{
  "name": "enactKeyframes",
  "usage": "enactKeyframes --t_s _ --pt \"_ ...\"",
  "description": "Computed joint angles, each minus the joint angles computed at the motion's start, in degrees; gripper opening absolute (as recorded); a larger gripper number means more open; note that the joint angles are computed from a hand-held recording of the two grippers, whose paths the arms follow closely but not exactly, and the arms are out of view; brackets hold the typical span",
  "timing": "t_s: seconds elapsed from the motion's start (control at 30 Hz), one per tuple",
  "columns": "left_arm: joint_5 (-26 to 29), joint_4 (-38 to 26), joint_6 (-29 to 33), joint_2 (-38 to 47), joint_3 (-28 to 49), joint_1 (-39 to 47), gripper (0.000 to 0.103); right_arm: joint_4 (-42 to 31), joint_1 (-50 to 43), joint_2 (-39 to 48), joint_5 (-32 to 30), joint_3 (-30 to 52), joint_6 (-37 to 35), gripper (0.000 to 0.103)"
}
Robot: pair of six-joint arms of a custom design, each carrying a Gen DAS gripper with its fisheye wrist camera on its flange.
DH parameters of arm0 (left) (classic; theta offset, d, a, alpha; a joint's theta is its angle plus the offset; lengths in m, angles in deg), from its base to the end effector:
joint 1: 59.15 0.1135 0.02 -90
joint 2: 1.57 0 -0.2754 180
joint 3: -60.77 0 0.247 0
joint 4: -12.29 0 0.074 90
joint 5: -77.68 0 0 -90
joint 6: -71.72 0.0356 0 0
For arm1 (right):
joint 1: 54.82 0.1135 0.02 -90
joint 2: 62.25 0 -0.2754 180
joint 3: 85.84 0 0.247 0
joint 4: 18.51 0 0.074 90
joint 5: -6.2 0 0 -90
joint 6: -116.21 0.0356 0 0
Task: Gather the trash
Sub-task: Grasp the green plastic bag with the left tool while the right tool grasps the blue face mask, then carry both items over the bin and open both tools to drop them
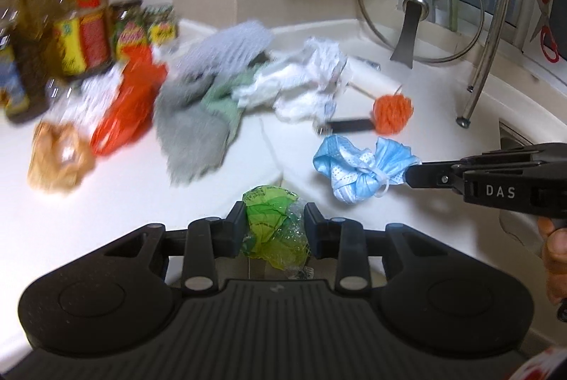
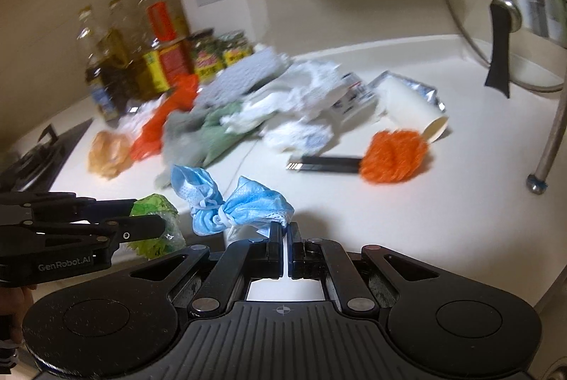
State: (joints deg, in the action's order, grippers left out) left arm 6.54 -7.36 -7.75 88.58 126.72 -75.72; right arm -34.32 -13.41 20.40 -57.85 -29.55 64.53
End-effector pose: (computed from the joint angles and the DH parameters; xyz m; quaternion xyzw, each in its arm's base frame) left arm 0.3070 -0.1033 0.2130 0.2751 0.8673 -0.1709 0.3782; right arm 0.2238 0.1766 0.2058 0.0670 0.8929 0.0957 0.4348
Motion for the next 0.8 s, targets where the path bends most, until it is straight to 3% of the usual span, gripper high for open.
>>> enactKeyframes --t_s 0.17,0.43,0.8 --pt "2.8 -3.03 3.61 -3.61 -4.44 4.75 0.031 -2.97 6.22 3.14 2.68 2.92 3.09 0.003" --pt "7.23 -5.62 10.9 -2.03 -7.02 12.79 0.031 -12.01 13.89 14.23 6.2 13.55 5.5 0.003" --pt "7.12 -3.84 15.83 7.89 -6.1 14.38 0.031 -14.12 14.85 28.43 1.87 19.53 6.4 0.003"
